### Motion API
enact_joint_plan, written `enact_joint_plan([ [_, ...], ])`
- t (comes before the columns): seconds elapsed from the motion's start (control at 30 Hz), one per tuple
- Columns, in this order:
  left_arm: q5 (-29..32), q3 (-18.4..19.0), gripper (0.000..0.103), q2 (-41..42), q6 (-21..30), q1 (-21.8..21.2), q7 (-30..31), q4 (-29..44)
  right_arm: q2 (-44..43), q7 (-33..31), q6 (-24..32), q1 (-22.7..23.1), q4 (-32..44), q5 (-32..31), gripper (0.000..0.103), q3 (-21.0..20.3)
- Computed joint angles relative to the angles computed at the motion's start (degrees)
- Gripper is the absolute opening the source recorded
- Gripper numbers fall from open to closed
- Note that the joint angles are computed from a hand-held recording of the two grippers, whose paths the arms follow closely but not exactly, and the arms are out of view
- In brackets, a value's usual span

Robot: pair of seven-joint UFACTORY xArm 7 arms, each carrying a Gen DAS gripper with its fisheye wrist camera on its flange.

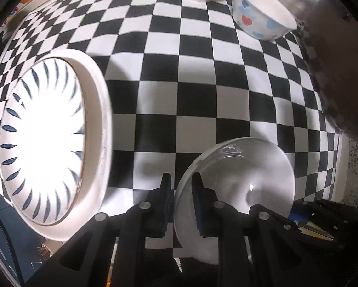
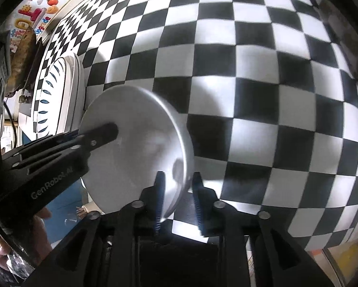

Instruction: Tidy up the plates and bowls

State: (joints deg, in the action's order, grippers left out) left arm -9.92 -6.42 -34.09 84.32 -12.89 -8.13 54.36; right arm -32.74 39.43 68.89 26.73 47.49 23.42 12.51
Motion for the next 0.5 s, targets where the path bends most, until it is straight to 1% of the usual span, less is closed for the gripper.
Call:
enact_joint_plan([
  [0.03,0.3,0.01,0.019,-0.32,0.36,0.12,-0.14,0.52,-0.47,0.34,0.28,-0.23,0.12,-0.53,0.039,0.06],
  [0.07,0.53,-0.09,0.023,-0.8,0.64,0.14,-0.25,0.87,-1.04,0.64,0.69,-0.48,0.28,-1.17,0.048,0.09],
  [0.1,0.84,-0.23,0.025,-1.22,0.96,0.19,-0.41,1.25,-1.77,0.92,1.39,-0.81,0.61,-2.15,0.053,0.15],
  [0.23,1.77,-0.29,0.026,-4.11,3.63,0.47,-0.86,3.18,-4.6,1.64,4.56,-2.1,1.89,-5.28,0.057,0.12],
  [0.27,1.67,-0.16,0.031,-5.09,4.04,0.56,-1.0,3.24,-5.39,1.72,5.41,-2.46,2.27,-5.91,0.064,0.04],
  [0.3,1.48,-0.03,0.041,-5.47,4.35,0.62,-1.06,3.83,-6.36,1.94,6.6,-3.09,3.0,-7.24,0.075,0.16],
  [0.33,1.37,-0.62,0.047,-5.47,4.99,0.64,-1.77,5.27,-6.9,1.9,7.39,-3.6,3.8,-8.44,0.08,0.44],
  [0.37,1.71,-0.83,0.058,-5.99,5.13,0.72,-1.91,5.93,-7.42,1.66,8.25,-4.15,4.89,-9.93,0.084,0.73],
  [0.4,2.04,-0.97,0.07,-6.18,4.68,0.84,-1.91,6.29,-7.79,1.35,8.95,-4.64,5.88,-10.98,0.084,0.84],
  [0.47,3.12,-1.58,0.079,-5.71,3.63,1.29,-2.21,8.17,-8.26,0.48,9.89,-5.47,7.71,-12.21,0.085,0.66],
  [0.5,3.73,-1.92,0.08,-5.32,3.12,1.55,-2.52,9.18,-8.44,-0.04,10.19,-5.99,8.97,-12.71,0.085,0.34],
])
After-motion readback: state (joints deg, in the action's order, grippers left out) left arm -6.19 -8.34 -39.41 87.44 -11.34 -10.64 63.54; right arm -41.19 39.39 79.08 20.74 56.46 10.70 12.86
